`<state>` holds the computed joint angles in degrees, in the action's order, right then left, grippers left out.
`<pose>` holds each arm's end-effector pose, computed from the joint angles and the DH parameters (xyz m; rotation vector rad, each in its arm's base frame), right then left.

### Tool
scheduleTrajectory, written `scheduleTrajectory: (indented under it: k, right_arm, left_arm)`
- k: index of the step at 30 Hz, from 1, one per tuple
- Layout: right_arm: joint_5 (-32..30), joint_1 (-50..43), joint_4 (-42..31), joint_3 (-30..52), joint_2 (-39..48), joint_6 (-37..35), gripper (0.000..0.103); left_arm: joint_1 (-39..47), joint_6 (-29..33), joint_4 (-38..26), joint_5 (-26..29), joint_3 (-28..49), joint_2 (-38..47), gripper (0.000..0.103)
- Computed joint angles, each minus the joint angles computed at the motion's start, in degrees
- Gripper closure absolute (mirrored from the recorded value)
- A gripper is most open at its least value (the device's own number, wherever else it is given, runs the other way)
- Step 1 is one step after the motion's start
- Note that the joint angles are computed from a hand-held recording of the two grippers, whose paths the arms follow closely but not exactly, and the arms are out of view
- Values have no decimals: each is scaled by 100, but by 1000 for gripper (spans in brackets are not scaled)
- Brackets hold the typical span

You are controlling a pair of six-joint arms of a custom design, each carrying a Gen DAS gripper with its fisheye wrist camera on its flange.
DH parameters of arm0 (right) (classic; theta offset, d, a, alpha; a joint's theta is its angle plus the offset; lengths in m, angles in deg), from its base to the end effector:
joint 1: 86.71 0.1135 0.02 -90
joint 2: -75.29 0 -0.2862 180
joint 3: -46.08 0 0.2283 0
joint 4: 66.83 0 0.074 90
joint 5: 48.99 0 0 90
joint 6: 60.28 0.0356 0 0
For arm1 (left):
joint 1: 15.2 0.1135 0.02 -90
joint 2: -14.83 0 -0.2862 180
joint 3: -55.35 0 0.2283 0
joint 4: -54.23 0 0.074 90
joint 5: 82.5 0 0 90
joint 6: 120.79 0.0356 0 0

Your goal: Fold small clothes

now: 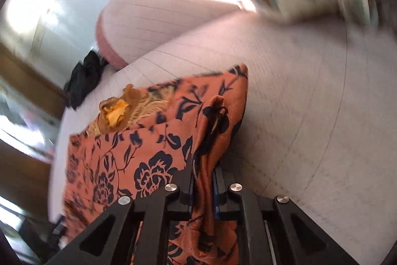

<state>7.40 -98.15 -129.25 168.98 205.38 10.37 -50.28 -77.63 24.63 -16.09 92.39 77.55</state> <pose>0.4616 -0.0733 0.2067 -0.3178 2.5643 0.6281 0.1353 -0.0776 0.1813 -0.4054 2.3930 -0.1144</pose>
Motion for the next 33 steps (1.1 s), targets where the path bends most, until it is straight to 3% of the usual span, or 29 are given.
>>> scheduleTrajectory:
  k: [2, 3, 6, 9, 14, 17, 19, 21, 26, 27, 28, 29, 31, 33]
  right_arm:
    - [398, 92, 359, -284, -106, 135, 92]
    - [726, 175, 62, 6, 256, 191, 90]
    - [341, 31, 597, -401, 133, 635, 83]
    - [456, -83, 1261, -1102, -466, 1064, 78]
    - [-399, -278, 1622, -2327, -1539, 957, 78]
    - [-878, -390, 1739, -3375, -2275, 604, 78]
    - [-994, -358, 1813, -3929, -2634, 413, 78]
    - [-1175, -429, 1891, -4489, -2925, 177, 78]
    - [-1469, -620, 2050, -5013, -3072, -222, 78]
    - [-1526, -630, 1968, -4951, -3009, -278, 78]
    - [-1568, -648, 1961, -4941, -2978, -317, 78]
    - [-1554, -661, 2006, -4940, -2964, -344, 78]
    - [-1615, -706, 2003, -4880, -2882, -382, 78]
    - [-1742, -791, 1949, -4799, -2784, -396, 78]
  left_arm:
    - [25, -40, 141, 67, -79, -69, 29]
    - [8, -37, 164, 60, -75, -38, 29]
    - [-279, -24, -10, -276, 17, 71, 29]
    - [-338, -48, -95, -291, -6, -137, 29]
    - [168, 215, -452, -126, 97, -640, 29]
    - [1408, 877, -255, 902, 152, -869, 29]
    - [2420, 1487, 131, 1765, 311, -464, 29]
    - [3295, 1969, 560, 2607, 631, 329, 29]
    - [4176, 2672, 837, 3659, 1820, 2512, 31]
    - [4275, 2760, 674, 3887, 2067, 2987, 66]
    - [4278, 2798, 506, 3814, 2199, 3261, 82]
    - [4371, 2860, 629, 3961, 2122, 3247, 83]
    - [4463, 3052, 451, 3973, 2167, 3106, 96]
    - [4432, 3193, 448, 3398, 2165, 2787, 100]
